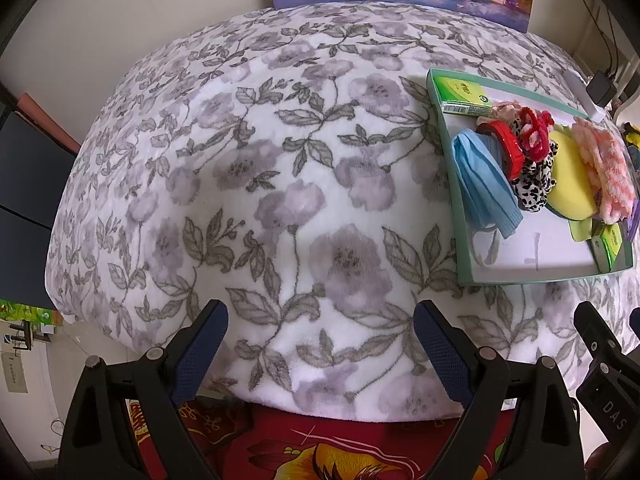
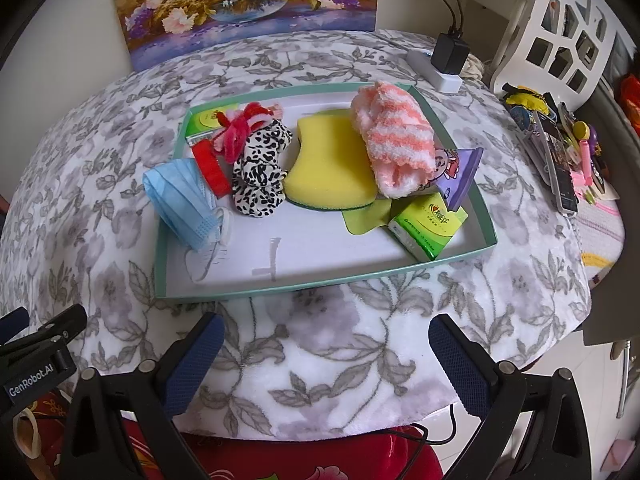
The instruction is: Organize soft objects
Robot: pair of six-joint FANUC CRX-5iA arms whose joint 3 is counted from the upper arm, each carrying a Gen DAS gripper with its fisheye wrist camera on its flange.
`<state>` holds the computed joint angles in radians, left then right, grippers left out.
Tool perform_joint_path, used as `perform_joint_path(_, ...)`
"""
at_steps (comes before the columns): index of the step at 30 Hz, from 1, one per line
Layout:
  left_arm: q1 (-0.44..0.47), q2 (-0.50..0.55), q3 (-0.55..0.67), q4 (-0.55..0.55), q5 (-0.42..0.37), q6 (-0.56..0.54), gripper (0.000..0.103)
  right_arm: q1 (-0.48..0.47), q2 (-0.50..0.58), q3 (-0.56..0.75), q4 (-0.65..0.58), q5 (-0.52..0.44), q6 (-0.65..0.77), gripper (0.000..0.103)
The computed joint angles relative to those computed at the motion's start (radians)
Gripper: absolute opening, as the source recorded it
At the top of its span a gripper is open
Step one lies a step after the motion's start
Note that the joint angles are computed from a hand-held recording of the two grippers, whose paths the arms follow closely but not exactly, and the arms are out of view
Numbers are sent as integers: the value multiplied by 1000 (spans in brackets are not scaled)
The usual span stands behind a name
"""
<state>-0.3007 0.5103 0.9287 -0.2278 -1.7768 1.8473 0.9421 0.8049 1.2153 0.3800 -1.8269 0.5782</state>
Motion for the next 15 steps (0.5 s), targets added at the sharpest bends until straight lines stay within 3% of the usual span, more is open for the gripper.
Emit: perform_joint_path(15,3,4,8,-4,-2,-5,94,0,9,16,-1,-8,4,103)
